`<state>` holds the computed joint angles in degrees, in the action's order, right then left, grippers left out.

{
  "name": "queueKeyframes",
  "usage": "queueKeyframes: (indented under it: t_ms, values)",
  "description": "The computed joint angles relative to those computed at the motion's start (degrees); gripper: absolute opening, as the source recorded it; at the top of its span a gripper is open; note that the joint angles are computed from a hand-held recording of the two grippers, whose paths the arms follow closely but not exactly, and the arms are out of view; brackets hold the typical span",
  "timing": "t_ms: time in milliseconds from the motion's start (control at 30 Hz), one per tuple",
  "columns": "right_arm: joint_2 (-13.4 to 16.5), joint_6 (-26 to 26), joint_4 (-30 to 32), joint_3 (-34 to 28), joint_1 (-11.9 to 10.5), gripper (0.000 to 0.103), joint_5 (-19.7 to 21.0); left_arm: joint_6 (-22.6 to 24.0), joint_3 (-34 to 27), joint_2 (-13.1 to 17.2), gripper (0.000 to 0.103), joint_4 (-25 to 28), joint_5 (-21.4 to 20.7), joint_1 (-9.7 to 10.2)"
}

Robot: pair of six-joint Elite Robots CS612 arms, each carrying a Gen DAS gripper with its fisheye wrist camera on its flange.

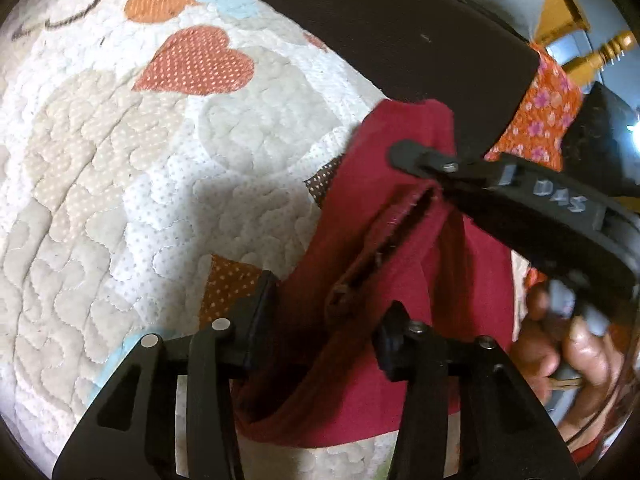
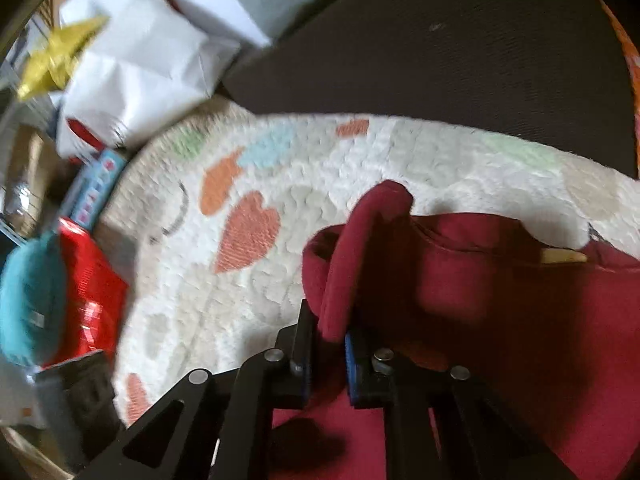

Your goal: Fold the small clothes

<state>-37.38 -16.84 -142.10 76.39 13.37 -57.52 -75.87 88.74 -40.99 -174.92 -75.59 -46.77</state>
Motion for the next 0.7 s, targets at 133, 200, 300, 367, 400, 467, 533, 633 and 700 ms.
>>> queueKeyframes:
  t_ms: [133, 200, 300, 367, 400, 467, 533, 633, 700]
  values:
    - [-2.0, 0.6, -3.6, 3.1, -1.8, 0.011, 3.1, 3.4, -1.4, 0.0, 0.043, 0.0, -1.2, -0.74]
    - [-2.8, 1.3, -6.3, 4.4, -2.5, 0.011, 3.7, 5.5, -2.1, -0.1, 0.042, -1.6, -1.2, -1.21]
    - [-4.0, 2.2, -8.8, 5.9, -3.9, 0.01, 4.9, 7.1, -3.8, 0.3, 0.036, -4.4, -3.8, -1.39]
    - [-5.1, 2.1, -10.1, 6.9, -5.2, 0.01, 5.3, 8.7, -5.1, 0.7, 0.036, -5.2, -4.4, -1.64]
    - [-5.5, 2.0, -10.4, 7.3, -5.9, 0.01, 5.4, 9.7, -6.0, 1.1, 0.036, -5.5, -4.7, -1.8]
    - [-6.2, 1.9, -10.8, 8.0, -7.1, 0.01, 5.0, 10.6, -8.3, 2.3, 0.036, -5.9, -6.3, -2.02]
    - [-6.7, 0.9, -10.4, 8.2, -8.0, 0.01, 3.5, 11.9, -11.3, 3.9, 0.035, -5.0, -7.9, -2.2]
    - [-7.1, -0.3, -11.6, 8.6, -9.4, 0.01, 1.3, 13.6, -15.9, 6.2, 0.035, -4.6, -10.6, -2.33]
    - [-6.9, -0.1, -12.2, 8.5, -10.5, 0.01, 0.4, 15.1, -18.1, 7.5, 0.035, -5.0, -12.2, -2.49]
